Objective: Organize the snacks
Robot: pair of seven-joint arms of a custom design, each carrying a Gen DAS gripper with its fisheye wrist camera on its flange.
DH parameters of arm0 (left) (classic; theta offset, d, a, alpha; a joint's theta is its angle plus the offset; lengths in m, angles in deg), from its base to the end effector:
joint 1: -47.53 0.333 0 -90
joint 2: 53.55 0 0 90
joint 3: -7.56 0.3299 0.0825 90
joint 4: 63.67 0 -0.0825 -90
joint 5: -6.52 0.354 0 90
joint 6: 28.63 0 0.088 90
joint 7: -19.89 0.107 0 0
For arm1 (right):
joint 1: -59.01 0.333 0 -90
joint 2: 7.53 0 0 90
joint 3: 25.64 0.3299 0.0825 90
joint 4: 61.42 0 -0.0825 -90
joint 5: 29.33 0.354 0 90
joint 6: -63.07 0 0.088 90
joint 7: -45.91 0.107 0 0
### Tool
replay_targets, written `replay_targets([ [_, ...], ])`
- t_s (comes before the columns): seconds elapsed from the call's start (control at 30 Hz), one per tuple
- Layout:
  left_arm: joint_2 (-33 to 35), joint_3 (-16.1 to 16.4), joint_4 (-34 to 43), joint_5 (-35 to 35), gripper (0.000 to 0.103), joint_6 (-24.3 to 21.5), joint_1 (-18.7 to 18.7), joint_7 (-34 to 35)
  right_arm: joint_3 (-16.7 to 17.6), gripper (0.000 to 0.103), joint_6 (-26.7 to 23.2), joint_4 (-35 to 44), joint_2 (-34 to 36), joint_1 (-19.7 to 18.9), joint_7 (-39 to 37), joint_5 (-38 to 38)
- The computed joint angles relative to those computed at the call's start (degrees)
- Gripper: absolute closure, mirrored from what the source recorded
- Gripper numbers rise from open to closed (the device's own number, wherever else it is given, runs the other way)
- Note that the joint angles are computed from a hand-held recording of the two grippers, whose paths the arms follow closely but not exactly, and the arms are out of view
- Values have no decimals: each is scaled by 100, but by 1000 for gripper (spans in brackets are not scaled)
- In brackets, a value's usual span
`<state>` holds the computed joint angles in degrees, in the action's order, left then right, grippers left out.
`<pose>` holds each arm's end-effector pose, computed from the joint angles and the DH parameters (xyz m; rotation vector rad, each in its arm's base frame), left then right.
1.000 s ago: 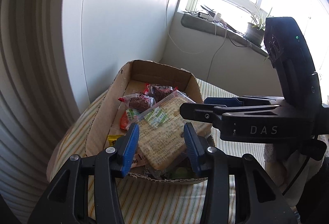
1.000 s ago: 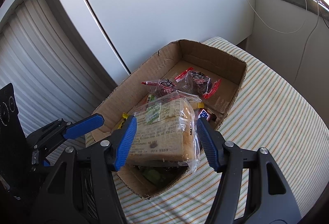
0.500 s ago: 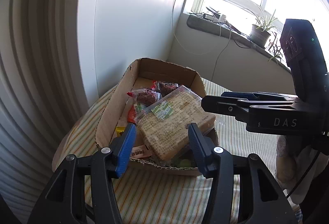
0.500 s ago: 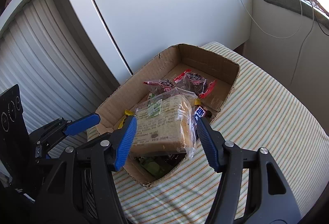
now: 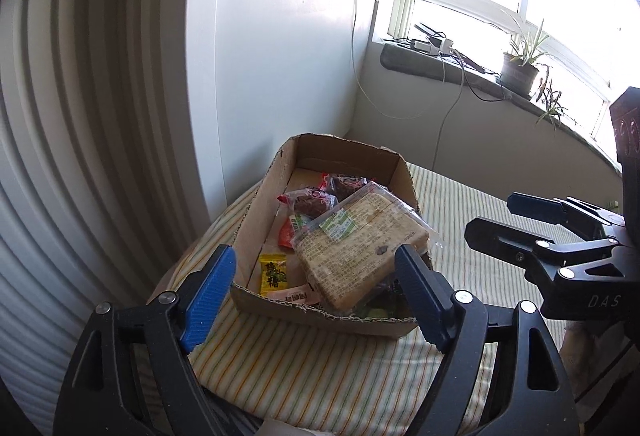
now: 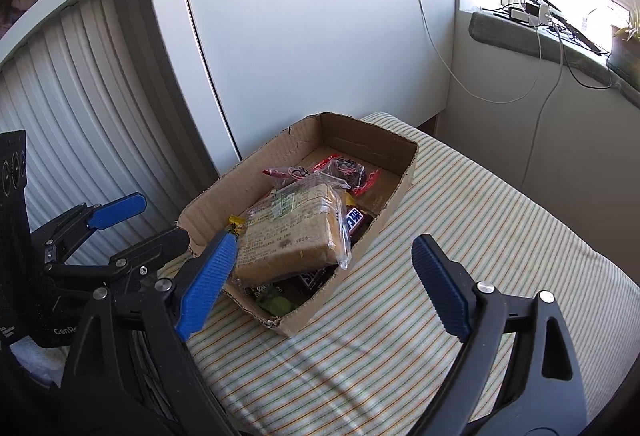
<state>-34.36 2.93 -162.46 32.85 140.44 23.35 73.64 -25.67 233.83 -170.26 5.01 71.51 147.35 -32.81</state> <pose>0.5793 -0.3430 0.5208 -1.5153 1.9786 -1.0702 0.6199 0.1414 0.5202 -1.7318 1.6090 -0.6295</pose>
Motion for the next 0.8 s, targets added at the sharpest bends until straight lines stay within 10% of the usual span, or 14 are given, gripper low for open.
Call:
replay_targets([
  [0.2,-8,-9,-27,7,21,-148,-40,-21,-693,1,233,-445,-269,466,1411,-1234],
  [0.8,-6,-42,57,182,21,-291,-54,-200,-483,1,353,-728,-430,80,2013,-1680],
])
